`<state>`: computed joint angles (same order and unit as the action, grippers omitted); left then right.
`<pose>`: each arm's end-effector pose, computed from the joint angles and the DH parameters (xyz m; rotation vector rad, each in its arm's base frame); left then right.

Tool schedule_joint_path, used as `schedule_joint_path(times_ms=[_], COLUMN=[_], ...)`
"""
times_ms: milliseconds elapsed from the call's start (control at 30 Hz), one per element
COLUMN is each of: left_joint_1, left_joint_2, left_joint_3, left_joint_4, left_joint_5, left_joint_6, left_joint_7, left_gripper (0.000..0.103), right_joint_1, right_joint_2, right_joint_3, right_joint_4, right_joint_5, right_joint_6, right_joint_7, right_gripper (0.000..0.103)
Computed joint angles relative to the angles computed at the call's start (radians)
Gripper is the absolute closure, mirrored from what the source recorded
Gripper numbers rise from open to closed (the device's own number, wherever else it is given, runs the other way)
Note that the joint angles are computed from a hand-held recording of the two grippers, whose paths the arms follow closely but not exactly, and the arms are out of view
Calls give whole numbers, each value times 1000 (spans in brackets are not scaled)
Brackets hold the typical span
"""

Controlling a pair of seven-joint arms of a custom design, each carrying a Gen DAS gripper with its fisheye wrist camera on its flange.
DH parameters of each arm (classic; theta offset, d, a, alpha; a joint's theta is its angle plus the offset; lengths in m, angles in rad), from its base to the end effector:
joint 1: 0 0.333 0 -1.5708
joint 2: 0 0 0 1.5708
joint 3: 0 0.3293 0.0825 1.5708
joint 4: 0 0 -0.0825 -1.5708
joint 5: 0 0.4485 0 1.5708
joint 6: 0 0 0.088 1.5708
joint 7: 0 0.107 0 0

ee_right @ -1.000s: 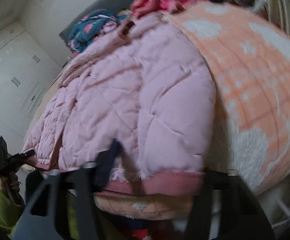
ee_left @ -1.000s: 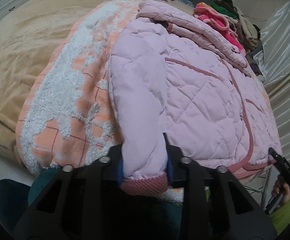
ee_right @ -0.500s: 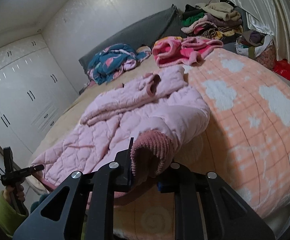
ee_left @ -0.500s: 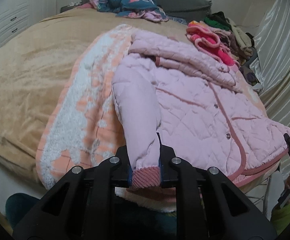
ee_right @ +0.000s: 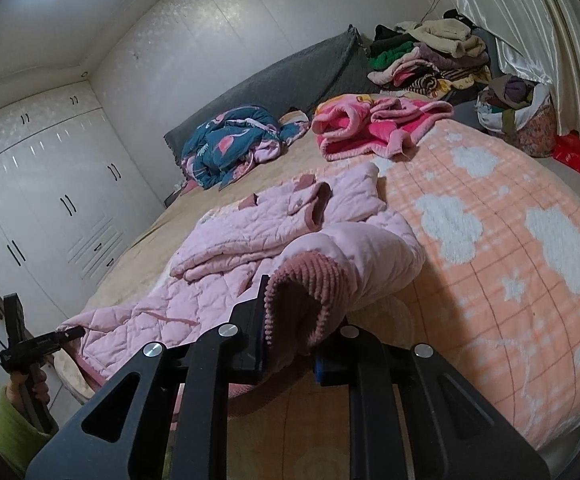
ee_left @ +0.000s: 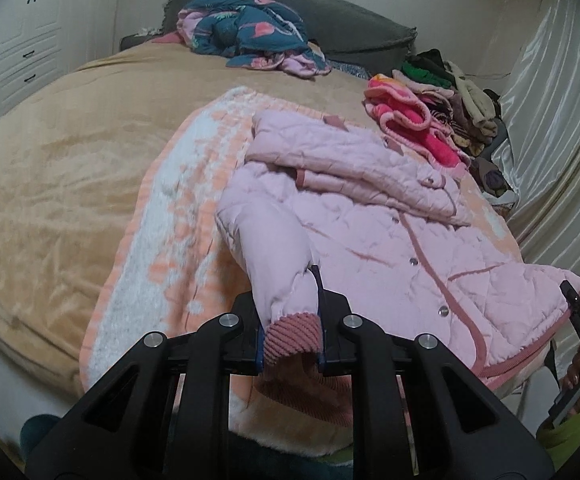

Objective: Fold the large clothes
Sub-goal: 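Lift the ribbed hem upward with both tools, then carry the held hem over the jacket toward the folded collar with both tools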

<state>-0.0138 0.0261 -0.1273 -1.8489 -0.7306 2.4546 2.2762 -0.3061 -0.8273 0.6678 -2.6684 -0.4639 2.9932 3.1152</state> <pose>0.6693 -0.0941 0.5632 -1.4994 2.2761 -1.1573 0.3981 0.2064 0.5170 -0.9149 1.8675 -0.7463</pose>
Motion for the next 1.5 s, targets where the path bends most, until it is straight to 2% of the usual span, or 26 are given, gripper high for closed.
schedule_joint_path(times_ms=[367,733,1033,1500], left_joint_1=[-14,-32,-40,-44], left_joint_2=[25,68,127,256], left_joint_3=[-17,-42,-66,-98], left_joint_4=[63,141,223,407], left_joint_5=[49,121,186,293], left_joint_6=[36,88,134,147], left_joint_7=[-45,-78,-119,-217], left_gripper=[93,93,92,92], right_joint_1=[-39,-91,-135,-199], right_joint_2=[14,46,112,179], right_joint_3=[-18,-21,-36,-49], right_joint_4=[1,49,119,189], right_joint_5=[50,86,64,7], right_joint_6=[82,85,69,64], right_joint_7=[-27,-126,-192,-195], right_gripper=[88,88,88,88])
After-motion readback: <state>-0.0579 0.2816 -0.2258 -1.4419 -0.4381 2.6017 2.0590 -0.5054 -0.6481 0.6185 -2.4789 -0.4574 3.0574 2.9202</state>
